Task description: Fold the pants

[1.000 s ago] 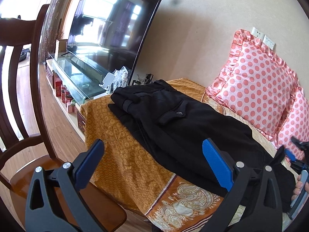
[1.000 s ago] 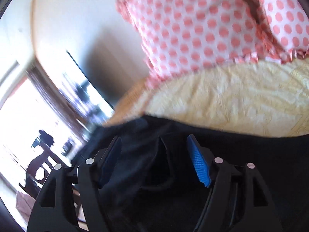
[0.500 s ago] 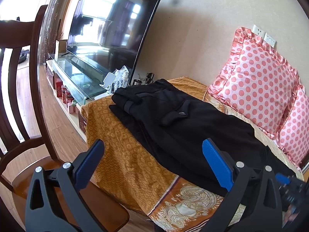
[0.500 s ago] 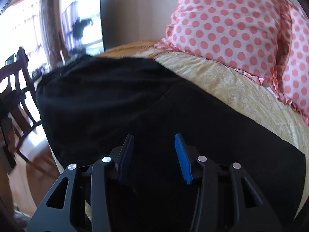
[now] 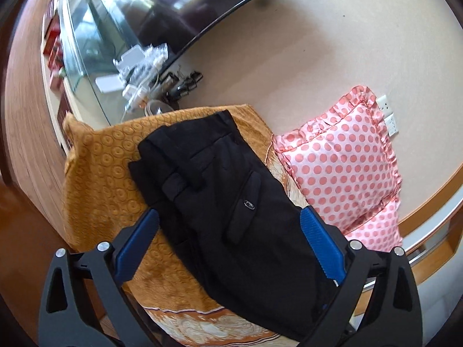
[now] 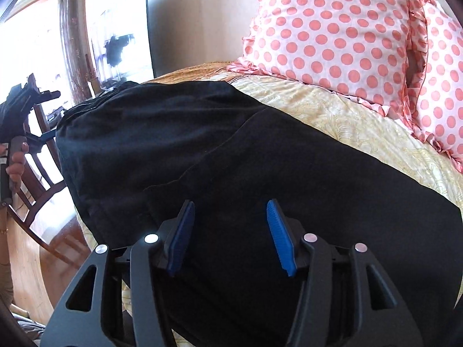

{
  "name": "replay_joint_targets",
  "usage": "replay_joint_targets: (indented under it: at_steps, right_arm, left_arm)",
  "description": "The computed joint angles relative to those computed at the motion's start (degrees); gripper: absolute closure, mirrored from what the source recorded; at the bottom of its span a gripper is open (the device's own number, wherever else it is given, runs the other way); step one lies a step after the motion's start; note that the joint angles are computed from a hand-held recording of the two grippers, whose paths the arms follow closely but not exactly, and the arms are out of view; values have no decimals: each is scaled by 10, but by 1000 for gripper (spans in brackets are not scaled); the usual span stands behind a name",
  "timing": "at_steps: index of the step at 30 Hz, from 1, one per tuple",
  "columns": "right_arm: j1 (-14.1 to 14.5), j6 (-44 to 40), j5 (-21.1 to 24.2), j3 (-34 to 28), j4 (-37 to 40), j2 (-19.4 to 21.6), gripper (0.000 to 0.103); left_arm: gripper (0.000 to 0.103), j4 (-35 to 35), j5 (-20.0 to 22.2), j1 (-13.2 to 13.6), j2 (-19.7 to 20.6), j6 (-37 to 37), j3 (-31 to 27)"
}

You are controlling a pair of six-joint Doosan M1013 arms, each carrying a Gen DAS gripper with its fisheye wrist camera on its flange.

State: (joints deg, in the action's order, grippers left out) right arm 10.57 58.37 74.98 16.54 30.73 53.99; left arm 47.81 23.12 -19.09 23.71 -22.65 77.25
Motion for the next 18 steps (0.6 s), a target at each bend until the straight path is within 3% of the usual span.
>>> replay_joint_targets:
  at_steps: [5, 9, 15, 18]
  right_arm:
    - [2, -12, -27, 40, -6, -21, 46]
    - [2, -11, -26, 38, -6, -20, 45]
    - [1, -12, -26, 37, -5, -19, 45]
    - [1, -11, -25, 35, -4, -19, 45]
  left_arm:
    - [6, -40, -2, 2, -1, -7, 1]
    - [5, -45, -39, 5, -6, -63, 16]
    - [4, -4, -62, 8, -9, -142, 28]
    - [4, -30, -63, 7, -7, -124, 25]
